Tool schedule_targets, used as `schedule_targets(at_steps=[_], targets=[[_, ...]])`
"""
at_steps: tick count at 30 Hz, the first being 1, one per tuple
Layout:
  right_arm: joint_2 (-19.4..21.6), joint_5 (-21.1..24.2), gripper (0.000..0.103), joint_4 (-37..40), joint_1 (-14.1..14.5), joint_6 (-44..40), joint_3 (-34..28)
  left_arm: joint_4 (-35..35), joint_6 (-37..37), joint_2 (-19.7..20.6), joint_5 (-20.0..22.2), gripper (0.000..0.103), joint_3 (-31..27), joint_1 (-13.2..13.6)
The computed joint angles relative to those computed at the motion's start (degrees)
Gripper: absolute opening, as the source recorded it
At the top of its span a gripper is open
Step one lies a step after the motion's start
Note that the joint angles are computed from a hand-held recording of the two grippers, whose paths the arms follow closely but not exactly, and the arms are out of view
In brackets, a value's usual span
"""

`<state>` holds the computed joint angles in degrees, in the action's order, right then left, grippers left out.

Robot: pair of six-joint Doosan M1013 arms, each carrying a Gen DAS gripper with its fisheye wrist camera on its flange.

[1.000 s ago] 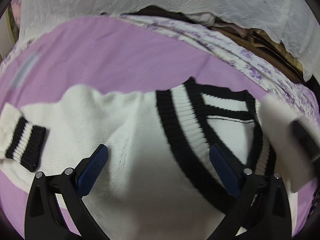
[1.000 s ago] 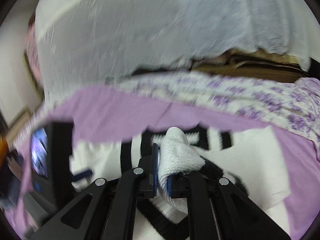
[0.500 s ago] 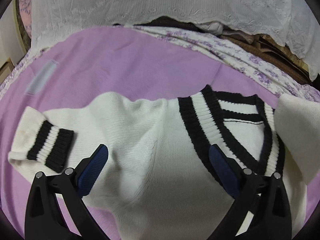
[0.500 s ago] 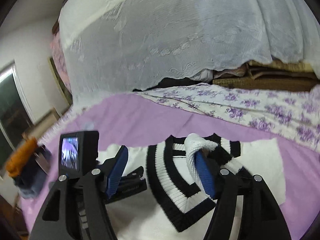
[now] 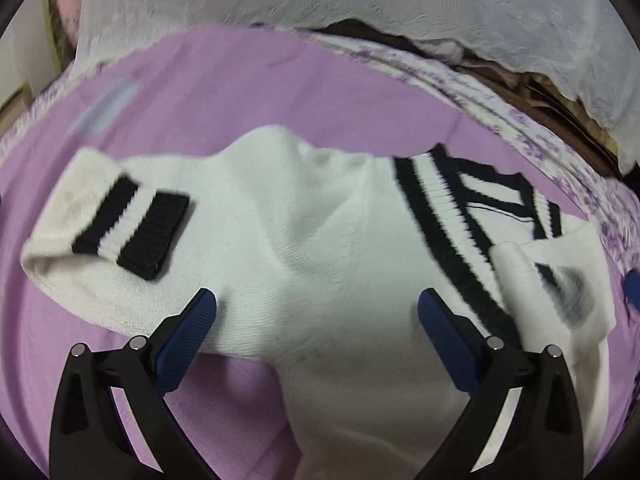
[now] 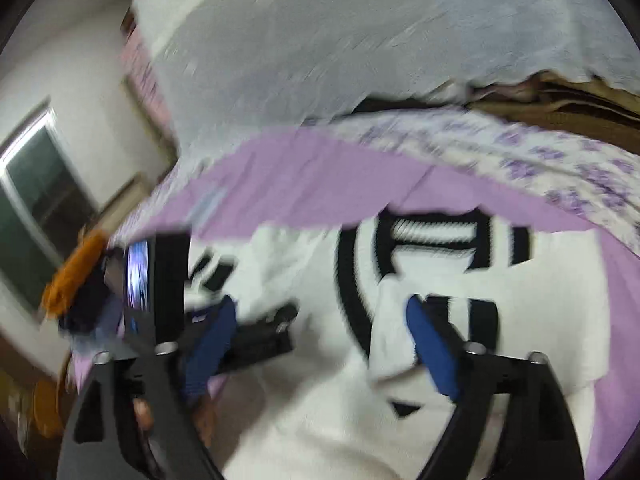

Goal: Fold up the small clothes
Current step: 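Carry the sleeve with the right tool across the sweater body and release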

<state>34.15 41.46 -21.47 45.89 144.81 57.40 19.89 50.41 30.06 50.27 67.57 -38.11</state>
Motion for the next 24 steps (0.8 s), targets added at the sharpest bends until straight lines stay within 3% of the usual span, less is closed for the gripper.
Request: schedule_targets(at_steps=[2, 4, 6, 8, 10, 14, 19, 21, 24], targets=[[-0.7, -1.4, 0.088, 0.8, -0.1, 0.4, 1.2, 4.0, -0.6, -0.2, 0.7, 0.099, 0.2, -1.2], [-2.2, -3.0, 0.088, -7.3, 0.9, 9.0, 4.1, 4.4, 0.6, -0.3, 1.1, 0.099, -0.2, -2.0], [-3.8, 0.2, 0.088, -17.8, 2.0, 18.8, 6.5, 3.1, 3.3, -0.1, 1.1, 0.099, -1.2, -2.8], [-5.3, 5.4, 0.079, -27.1, 3.1, 27.0, 8.8, 4.8, 5.3, 0.4, 1.1, 0.099, -2.4, -4.3], [-6.9, 11.1, 0.063, -32.9, 4.0, 31.5, 11.2, 10.2, 7.2, 1.3, 1.5, 0.099, -3.3, -6.7], [-9.6, 13.6, 0.058, -35.3, 3.7, 37.4, 16.3, 18.8, 7.8, 3.2, 2.6, 0.099, -4.7, -10.0], [-12.0, 9.2, 0.058, -33.5, 1.9, 45.0, 21.8, 22.0, 8.7, 4.7, 3.6, 0.099, -5.9, -11.1], [-11.9, 8.3, 0.058, -33.6, 1.7, 45.5, 22.3, 20.8, 9.6, 4.1, 2.8, 0.098, -5.3, -11.0], [-11.4, 7.1, 0.058, -33.1, 1.4, 46.2, 22.2, 13.1, 14.9, 2.3, -1.8, 0.098, -3.6, -10.2]])
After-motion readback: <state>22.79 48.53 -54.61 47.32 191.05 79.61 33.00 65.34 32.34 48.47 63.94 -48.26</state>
